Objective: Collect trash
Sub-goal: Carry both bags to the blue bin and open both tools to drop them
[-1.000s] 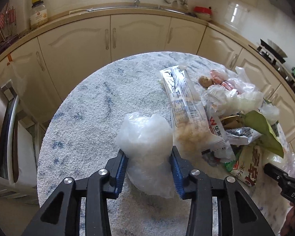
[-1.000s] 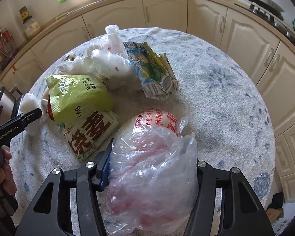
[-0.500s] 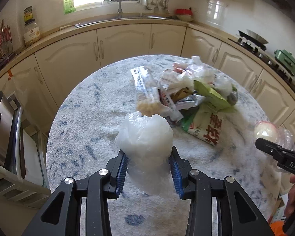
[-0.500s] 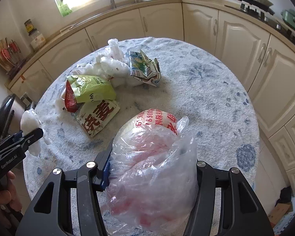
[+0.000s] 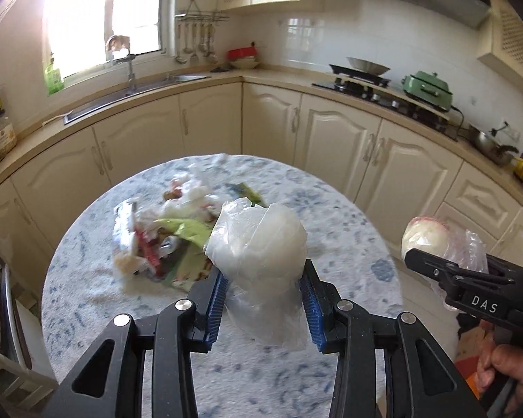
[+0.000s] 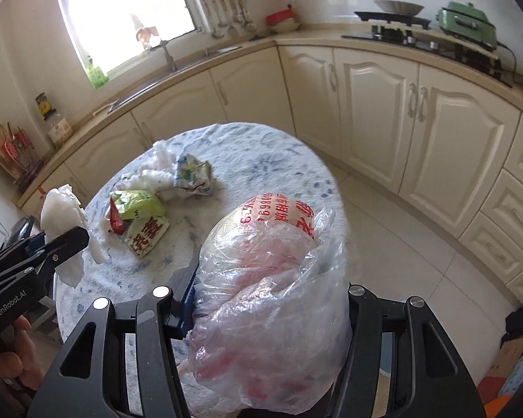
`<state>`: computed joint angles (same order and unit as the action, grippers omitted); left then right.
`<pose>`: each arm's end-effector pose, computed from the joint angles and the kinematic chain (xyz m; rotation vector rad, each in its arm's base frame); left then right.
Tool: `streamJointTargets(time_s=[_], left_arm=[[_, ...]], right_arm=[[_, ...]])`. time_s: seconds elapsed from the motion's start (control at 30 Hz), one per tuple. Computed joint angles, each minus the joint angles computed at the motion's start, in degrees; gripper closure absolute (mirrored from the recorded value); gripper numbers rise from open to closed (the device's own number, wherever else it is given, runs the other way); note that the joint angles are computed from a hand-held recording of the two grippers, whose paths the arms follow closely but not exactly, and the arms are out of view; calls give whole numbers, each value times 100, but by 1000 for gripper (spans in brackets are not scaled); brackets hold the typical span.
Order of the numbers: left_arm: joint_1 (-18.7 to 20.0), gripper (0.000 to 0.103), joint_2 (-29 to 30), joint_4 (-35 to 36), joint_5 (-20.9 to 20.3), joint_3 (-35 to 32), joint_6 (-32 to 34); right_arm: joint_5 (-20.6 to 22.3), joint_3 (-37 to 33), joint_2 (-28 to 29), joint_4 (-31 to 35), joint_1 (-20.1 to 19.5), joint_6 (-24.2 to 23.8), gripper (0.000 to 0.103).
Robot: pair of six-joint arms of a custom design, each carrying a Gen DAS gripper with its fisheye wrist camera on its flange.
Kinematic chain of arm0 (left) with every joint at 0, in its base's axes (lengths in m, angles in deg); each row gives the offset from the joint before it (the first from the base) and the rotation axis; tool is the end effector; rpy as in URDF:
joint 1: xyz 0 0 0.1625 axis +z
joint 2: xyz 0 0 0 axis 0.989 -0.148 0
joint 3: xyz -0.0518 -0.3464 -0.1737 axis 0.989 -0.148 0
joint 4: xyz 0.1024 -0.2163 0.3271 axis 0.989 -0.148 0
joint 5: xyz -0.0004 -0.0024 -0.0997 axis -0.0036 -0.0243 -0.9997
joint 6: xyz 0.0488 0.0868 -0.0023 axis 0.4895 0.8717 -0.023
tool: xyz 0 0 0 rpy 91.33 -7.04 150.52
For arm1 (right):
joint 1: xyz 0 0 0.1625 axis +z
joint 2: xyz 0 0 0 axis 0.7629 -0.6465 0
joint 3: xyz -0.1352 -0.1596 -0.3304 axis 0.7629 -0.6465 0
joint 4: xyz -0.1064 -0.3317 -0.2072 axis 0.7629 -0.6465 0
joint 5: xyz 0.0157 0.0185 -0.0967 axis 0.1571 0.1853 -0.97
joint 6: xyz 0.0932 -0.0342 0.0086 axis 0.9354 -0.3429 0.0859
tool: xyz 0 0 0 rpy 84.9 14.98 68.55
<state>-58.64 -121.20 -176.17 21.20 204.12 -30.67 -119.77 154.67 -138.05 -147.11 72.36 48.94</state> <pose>-0.3109 -0.3480 0.3295 0.9268 2.3997 -0.7737 0.2773 -0.3360 0.2450 -0.0263 -2.3753 0.9917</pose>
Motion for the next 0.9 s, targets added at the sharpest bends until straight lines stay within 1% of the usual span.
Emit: streamJointTargets(time_s=[0.1, 0.17, 0.23, 0.33, 0.4, 0.43, 0.47, 0.53, 0.6, 0.63, 0.7, 0.8, 0.83, 0.9], left_arm=[[-71, 66, 444, -493, -409, -19, 398], [-152, 66, 820, -839, -778, -26, 629], [-172, 66, 1231, -1118, -1080, -71, 842], [-237, 66, 1935, -1436, -1599, -158, 1066], [-219, 66, 2382, -1627, -2048, -214, 1120], [-241, 66, 2605, -1673, -2222, -239, 1131], [-240, 66, 2833, -1712, -2370, -281, 1184], [-180, 66, 3321, -1745, -2595, -464, 1356], [-17, 66, 3841, -1731, -2740, -727, 1559], [3, 66, 4045, -1731, -2830, -800, 1577], [117, 66, 4497, -1678, -2867, -1077, 1689], [362, 64, 5209, -1546, -2963, -1631, 1881], [433, 65, 5463, -1444, -3009, -1862, 1920], [551, 65, 5884, -1290, -3101, -2249, 1985]], right_arm=[[-346, 382, -715, 306, -27, 318, 47], [-613, 685, -1345, 739, -112, 672, 47], [-801, 962, -2041, 1351, -281, 1105, 47], [-979, 1353, -3110, 2283, -628, 1645, 47], [-964, 1581, -3749, 2739, -944, 1787, 47], [-912, 1716, -4072, 2864, -1178, 1764, 47], [-823, 1831, -4338, 2899, -1384, 1680, 47], [-576, 2065, -4813, 2774, -1945, 1299, 47], [-131, 2319, -5242, 2414, -2688, 676, 47], [71, 2417, -5405, 2279, -3028, 421, 47], [502, 2578, -5756, 2116, -3688, -87, 47], [1288, 2741, -6086, 1865, -4756, -765, 47], [1493, 2761, -6146, 1830, -5056, -936, 47], [1767, 2788, -6177, 1721, -5472, -1226, 44]])
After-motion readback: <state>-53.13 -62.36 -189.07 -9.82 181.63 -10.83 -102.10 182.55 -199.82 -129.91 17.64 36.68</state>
